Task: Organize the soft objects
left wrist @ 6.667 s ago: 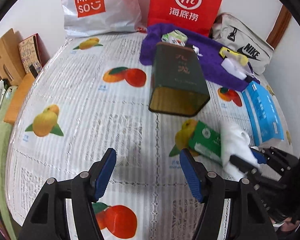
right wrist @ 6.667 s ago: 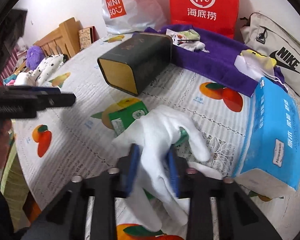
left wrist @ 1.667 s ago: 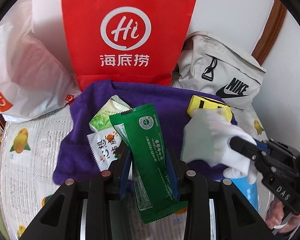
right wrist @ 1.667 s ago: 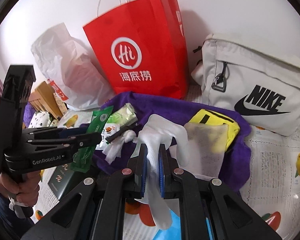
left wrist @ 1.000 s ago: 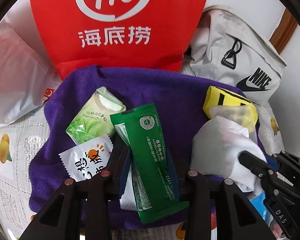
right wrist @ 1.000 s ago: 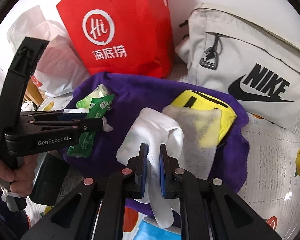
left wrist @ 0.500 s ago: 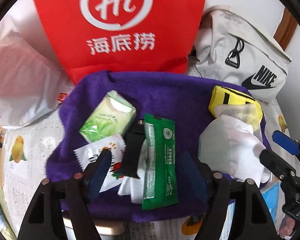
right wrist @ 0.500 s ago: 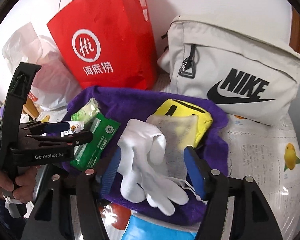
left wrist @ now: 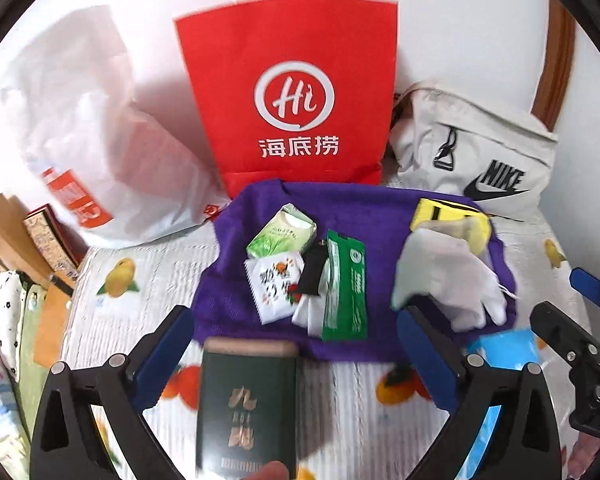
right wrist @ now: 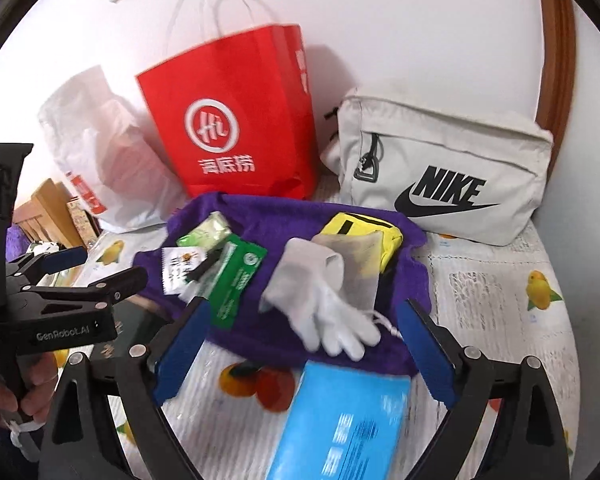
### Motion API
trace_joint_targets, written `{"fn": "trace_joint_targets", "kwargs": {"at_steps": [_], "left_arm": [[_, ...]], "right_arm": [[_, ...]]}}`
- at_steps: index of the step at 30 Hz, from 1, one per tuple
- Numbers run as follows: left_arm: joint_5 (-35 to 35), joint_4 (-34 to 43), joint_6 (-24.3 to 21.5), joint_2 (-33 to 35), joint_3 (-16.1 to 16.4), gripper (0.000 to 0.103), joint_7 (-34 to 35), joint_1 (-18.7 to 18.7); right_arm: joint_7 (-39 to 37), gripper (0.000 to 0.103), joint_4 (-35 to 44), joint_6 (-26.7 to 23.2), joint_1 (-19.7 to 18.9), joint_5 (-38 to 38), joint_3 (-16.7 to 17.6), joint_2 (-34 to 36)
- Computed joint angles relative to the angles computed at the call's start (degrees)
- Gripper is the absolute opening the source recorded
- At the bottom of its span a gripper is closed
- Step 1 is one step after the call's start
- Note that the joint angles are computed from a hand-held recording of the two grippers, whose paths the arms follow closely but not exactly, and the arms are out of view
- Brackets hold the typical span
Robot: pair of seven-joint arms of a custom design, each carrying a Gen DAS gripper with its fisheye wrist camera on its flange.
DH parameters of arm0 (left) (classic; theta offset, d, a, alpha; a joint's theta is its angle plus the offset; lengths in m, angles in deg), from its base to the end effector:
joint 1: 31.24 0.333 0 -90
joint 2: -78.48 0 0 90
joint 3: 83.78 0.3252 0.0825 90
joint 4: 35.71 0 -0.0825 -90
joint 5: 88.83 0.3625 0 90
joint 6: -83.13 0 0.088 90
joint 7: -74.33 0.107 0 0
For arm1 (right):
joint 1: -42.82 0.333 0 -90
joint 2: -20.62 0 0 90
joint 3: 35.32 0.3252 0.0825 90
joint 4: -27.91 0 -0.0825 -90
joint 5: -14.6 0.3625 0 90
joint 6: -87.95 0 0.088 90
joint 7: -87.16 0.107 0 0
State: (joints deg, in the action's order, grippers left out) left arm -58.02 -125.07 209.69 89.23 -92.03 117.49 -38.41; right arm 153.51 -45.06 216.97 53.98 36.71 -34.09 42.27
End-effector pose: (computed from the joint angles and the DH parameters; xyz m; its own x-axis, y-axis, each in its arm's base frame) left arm 0.6237 -0.1450 0.6034 0.3465 -0.9363 -0.0576 -0.7576 -0.2431 -0.6057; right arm 0.6801 0.1567 0.6214 0.4957 -0.8567 -0.1430 -0.7151 -0.3091 -0.6270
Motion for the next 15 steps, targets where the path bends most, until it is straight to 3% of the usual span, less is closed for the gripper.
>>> {"fn": "trace_joint_targets", "kwargs": {"at_steps": [7,15], "left_arm": [[2.9,-14.7,1.0,-14.0,-1.9,0.103,-8.7,-1.3],[3.7,-24.0,-0.8,-24.6,-4.7,0.103,-13.4,-3.0]], "right_arm": [[-2.5,0.097,-17.4,5.2,-0.2,2.3,0.0,-14.6],[-3.4,0.098,-30.9,8.2,-1.2,3.4,-0.3,-26.7]]}}
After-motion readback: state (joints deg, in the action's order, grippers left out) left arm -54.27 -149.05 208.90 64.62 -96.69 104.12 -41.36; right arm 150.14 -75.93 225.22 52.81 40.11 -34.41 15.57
